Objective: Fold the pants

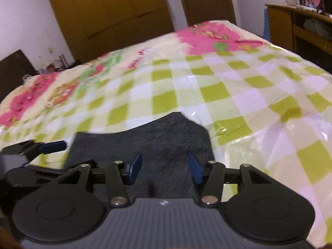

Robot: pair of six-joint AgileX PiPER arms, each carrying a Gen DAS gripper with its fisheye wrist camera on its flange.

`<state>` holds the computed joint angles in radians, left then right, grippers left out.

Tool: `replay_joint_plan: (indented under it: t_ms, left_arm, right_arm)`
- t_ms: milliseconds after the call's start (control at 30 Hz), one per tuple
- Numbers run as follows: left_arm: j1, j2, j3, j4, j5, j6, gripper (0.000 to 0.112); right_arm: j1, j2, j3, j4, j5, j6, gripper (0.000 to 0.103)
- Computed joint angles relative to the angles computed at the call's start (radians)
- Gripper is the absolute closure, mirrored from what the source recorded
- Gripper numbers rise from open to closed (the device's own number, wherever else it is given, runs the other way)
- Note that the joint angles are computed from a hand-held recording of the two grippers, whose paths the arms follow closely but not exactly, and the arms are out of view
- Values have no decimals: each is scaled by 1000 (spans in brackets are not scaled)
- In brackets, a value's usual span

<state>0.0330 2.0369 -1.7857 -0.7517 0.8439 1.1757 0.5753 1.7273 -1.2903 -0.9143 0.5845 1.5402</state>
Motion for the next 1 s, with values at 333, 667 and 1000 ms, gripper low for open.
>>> replay_joint_plan:
  t_ms: [333,667,1000]
  left_arm:
    - [31,27,-40,54,97,-55,11]
    - [-46,190,-302,179,-13,-346,10]
    - [-45,185,-266,151,-29,-270,10]
  right_arm:
    - [81,51,-8,72,74,-33,49]
    - [-88,234,-300,217,51,-299,50]
    - [-83,227,-273,179,33,-230,44]
